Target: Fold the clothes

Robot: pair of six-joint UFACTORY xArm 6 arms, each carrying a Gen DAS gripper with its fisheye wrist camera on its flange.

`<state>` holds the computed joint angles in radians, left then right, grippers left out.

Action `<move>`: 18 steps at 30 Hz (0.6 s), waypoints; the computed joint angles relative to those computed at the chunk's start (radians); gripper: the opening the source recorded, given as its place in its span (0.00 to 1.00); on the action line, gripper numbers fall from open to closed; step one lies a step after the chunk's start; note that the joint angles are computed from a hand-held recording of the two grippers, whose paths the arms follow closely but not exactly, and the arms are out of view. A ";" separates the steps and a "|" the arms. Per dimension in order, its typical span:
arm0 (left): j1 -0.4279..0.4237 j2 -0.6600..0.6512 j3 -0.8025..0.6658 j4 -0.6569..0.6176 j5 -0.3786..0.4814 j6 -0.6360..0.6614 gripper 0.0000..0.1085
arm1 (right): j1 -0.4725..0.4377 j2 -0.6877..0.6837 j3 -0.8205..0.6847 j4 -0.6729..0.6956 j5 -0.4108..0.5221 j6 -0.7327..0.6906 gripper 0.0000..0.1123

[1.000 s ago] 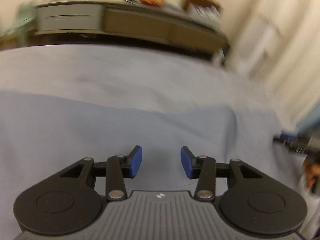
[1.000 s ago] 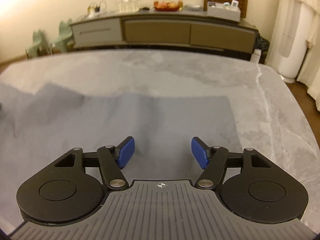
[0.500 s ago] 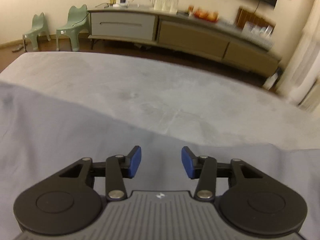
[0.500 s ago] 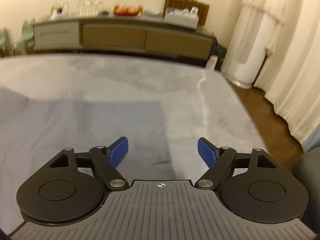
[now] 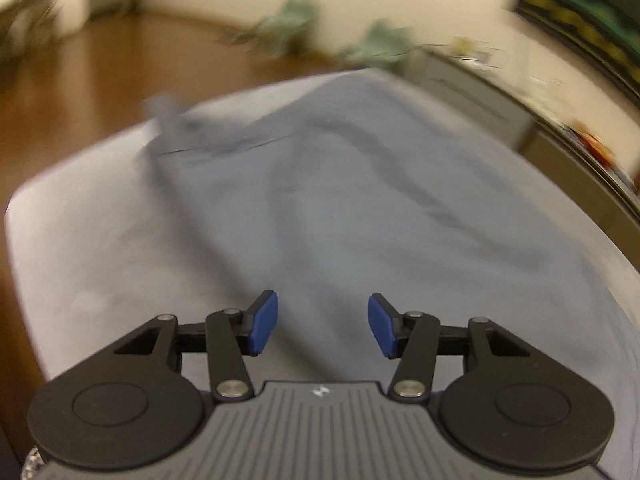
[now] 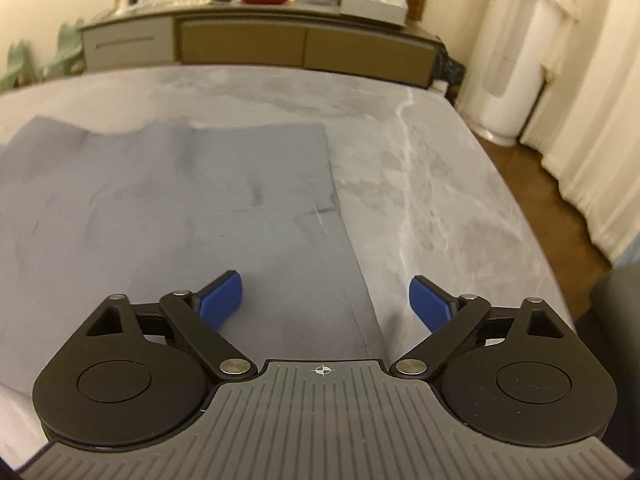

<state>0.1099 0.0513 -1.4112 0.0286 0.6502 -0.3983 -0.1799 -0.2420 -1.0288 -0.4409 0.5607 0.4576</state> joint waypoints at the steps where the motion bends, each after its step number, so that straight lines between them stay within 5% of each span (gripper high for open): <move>1: 0.023 -0.006 0.014 -0.034 -0.009 0.019 0.57 | -0.005 -0.005 0.010 0.013 -0.011 0.011 0.83; 4: 0.071 -0.033 0.045 -0.196 -0.032 0.139 0.58 | -0.006 -0.009 0.025 -0.038 -0.024 0.060 0.86; 8: 0.104 -0.060 0.074 -0.385 -0.106 0.215 0.54 | 0.051 -0.011 -0.016 -0.256 0.044 0.202 0.76; 11: 0.118 -0.028 0.028 -0.433 -0.130 0.244 0.54 | 0.088 -0.026 -0.013 -0.235 -0.022 0.196 0.76; 15: 0.135 0.071 -0.090 -0.304 -0.085 0.184 0.41 | 0.131 0.025 -0.045 -0.101 -0.021 0.062 0.65; 16: 0.138 0.111 -0.133 -0.239 -0.060 0.141 0.35 | 0.131 0.043 -0.055 -0.072 0.003 0.041 0.50; 18: 0.156 0.170 -0.191 -0.132 -0.012 0.062 0.29 | 0.108 0.047 -0.035 -0.049 -0.029 0.049 0.51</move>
